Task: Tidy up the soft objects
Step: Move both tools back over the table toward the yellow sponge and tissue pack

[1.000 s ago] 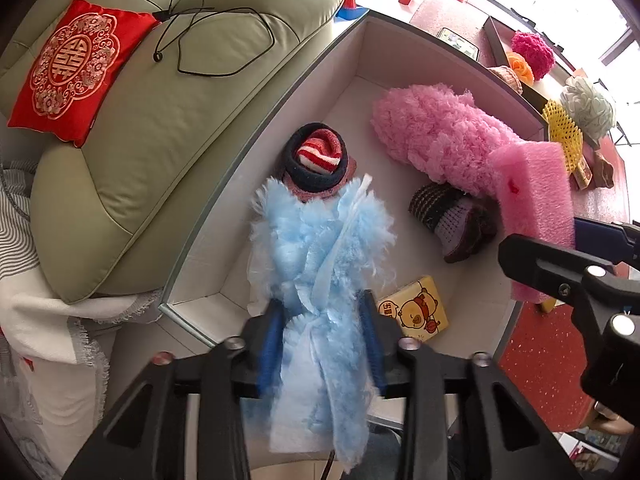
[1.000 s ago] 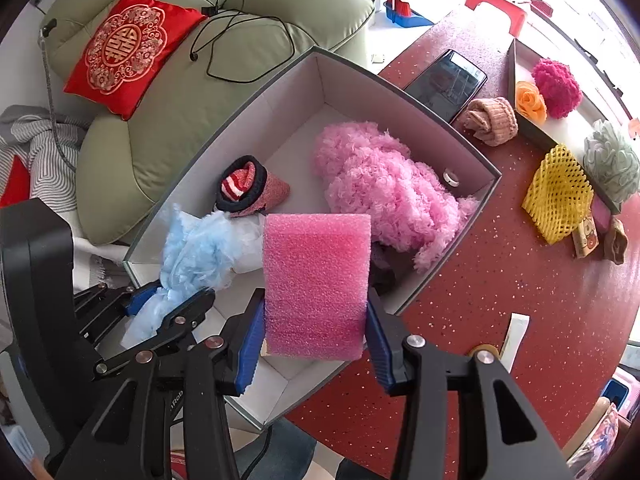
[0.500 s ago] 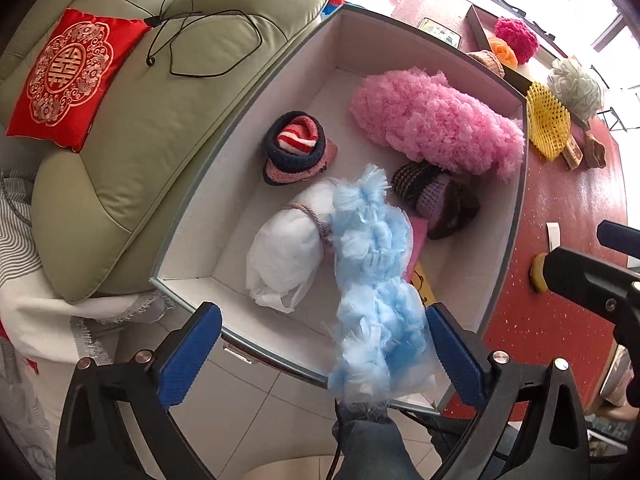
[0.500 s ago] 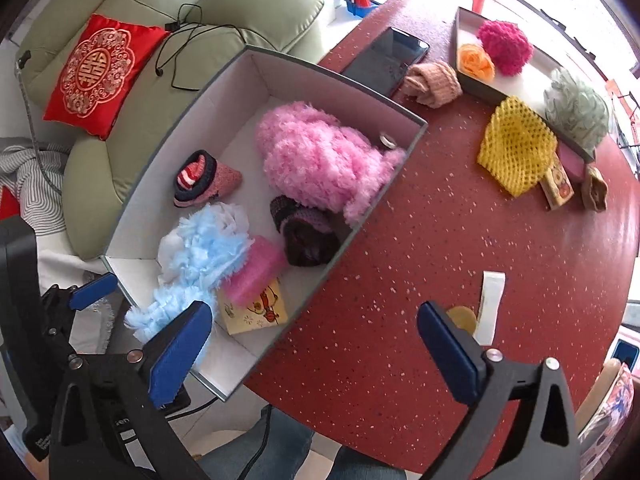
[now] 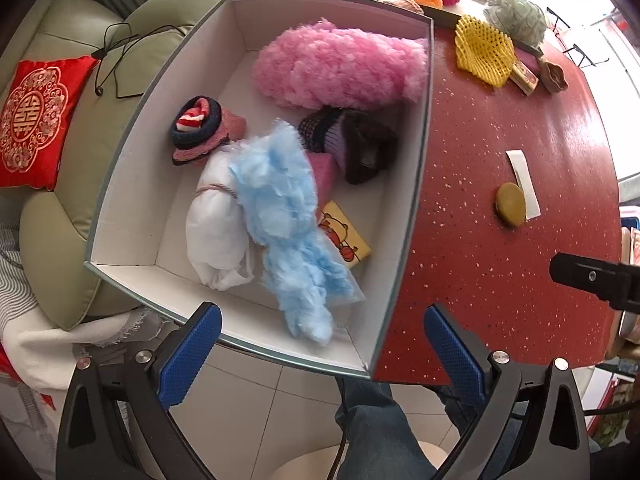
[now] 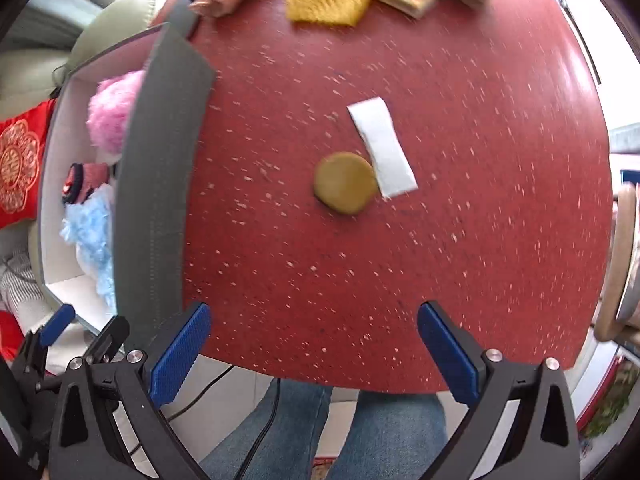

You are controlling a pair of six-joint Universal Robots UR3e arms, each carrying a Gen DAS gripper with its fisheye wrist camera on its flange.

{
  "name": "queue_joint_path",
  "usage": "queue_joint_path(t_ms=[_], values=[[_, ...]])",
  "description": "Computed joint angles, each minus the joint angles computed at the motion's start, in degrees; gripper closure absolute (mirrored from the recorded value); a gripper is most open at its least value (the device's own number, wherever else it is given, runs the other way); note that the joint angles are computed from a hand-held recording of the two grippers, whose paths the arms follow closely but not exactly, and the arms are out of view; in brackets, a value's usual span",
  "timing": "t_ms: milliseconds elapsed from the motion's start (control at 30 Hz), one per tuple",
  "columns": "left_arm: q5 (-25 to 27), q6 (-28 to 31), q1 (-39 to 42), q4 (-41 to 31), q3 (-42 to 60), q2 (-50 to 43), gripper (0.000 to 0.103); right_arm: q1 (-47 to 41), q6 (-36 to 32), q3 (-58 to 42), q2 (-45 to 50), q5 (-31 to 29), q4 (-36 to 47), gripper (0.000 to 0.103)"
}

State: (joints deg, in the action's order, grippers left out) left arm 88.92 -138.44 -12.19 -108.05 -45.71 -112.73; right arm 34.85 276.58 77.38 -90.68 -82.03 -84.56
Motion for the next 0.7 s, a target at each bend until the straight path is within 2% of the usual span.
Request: queue_joint_path(t_ms=[133,333,467,600,700], values=[[0.83,-2.26,-1.44,0.75,-3.02,3.17,0.001,0.1,0.38,5.31,-4.59,-0.37,-1.71,0.0],[2.9,-10.72,-5.45,1.51,-8.84,9.37,0.001,-3.1,-8.36,13.37,-12.86,1.0,-2.36,0.0],[5.59,-16.94,-8.51,1.27,-12.81,13.89,0.001,-5.48,-12.24,18.02,-19.89,0.47,0.55,0.0],[7.49,-23.18,-9.64,-2.25,-17.48,18.83,0.001,-3.83,-12.15,23.16,-25.56,0.57,2.77,0.0],[9.42,-26.83,-10.95,-5.42,-19.32,20.64,0.001,-4.42,-11.87,30.27,-31.29,4.37,2.69,0.0]])
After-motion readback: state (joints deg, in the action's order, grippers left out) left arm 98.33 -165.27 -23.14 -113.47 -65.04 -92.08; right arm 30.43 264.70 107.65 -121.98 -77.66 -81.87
